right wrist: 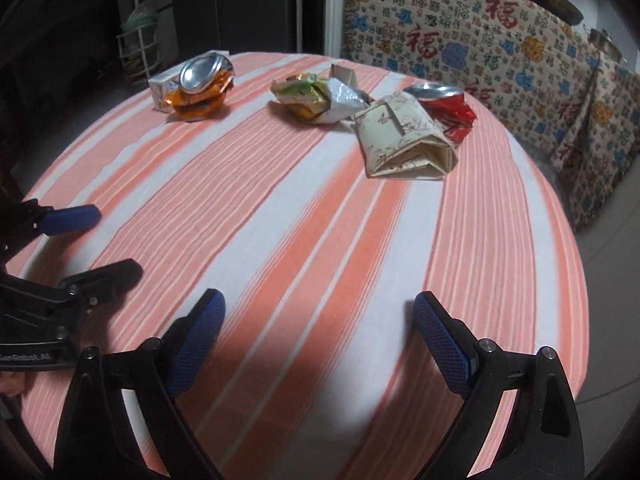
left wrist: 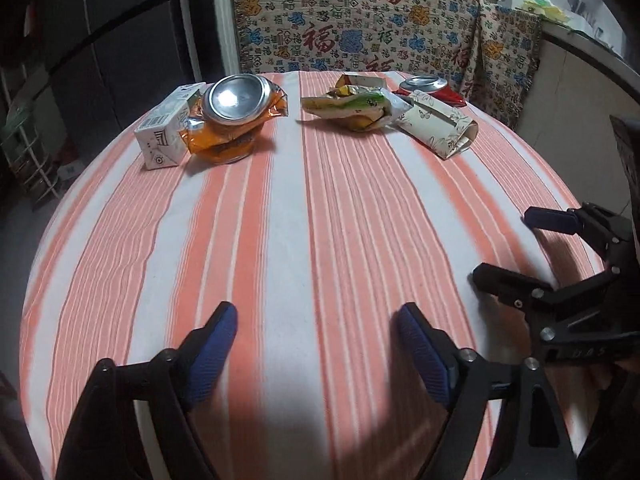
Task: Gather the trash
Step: 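Move both tools back over the table toward the crushed cans, then grasp the crushed orange can with the left tool while the right grasps the floral paper box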
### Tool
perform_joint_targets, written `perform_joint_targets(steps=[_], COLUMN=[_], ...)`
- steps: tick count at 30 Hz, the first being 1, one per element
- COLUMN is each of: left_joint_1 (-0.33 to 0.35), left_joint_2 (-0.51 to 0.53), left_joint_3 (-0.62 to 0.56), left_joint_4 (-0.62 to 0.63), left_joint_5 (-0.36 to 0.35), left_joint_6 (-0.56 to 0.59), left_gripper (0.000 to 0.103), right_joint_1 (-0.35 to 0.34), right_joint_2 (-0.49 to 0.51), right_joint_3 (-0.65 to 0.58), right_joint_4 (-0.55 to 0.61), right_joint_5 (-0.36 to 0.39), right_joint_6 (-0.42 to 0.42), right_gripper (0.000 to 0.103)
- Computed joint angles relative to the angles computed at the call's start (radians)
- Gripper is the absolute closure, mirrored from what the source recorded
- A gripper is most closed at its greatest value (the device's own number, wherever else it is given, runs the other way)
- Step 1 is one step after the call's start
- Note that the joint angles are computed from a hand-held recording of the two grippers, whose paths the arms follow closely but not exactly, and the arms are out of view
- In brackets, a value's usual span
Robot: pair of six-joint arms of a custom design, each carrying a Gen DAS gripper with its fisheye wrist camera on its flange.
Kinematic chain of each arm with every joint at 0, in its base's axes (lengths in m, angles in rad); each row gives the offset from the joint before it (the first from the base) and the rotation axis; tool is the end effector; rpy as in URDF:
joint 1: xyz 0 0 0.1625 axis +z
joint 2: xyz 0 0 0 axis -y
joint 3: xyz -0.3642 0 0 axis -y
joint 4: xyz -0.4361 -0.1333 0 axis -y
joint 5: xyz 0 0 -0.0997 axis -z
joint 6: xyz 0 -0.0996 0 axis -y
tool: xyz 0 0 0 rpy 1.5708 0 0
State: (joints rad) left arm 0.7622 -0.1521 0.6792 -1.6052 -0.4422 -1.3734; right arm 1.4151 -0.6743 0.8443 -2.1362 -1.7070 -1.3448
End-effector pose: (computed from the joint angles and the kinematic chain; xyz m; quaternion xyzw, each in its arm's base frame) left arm -0.4278 -0.7171 -0.0864 -0.1031 0.8233 -0.3650 0.4222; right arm -0.0126 -0.8527 0.2634 0.5369 -0.8179 0.0979 0.1824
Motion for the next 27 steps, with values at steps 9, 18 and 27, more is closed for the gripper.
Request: perform_joint_targets(steps=[9, 18, 27], left_joint_1=[0.09, 0.164, 0.146], left_joint_2=[-0.123, -0.112, -0.143], left_joint_3=[0.119, 0.035, 0.123], left_joint_4=[-0.128, -0.185, -0.329], left_joint_5=[0.039, 0.067, 0.086], left_joint_6=[0.137, 0.258, 0.325], left_gripper=[0.006, 0.002, 0.036], right_joint_1=[-0.001, -0.001, -0.001], right_joint_2=[0.002, 0.004, 0.002], right_joint_3=[-0.009, -0.011, -0.006], right_joint_4=[0.016, 0.018, 0.015], right_joint_5=[-0.016, -0.016, -0.016], right_joint_6=[0.018, 0.018, 0.016], right_gripper=[0.0, 0.0, 0.0])
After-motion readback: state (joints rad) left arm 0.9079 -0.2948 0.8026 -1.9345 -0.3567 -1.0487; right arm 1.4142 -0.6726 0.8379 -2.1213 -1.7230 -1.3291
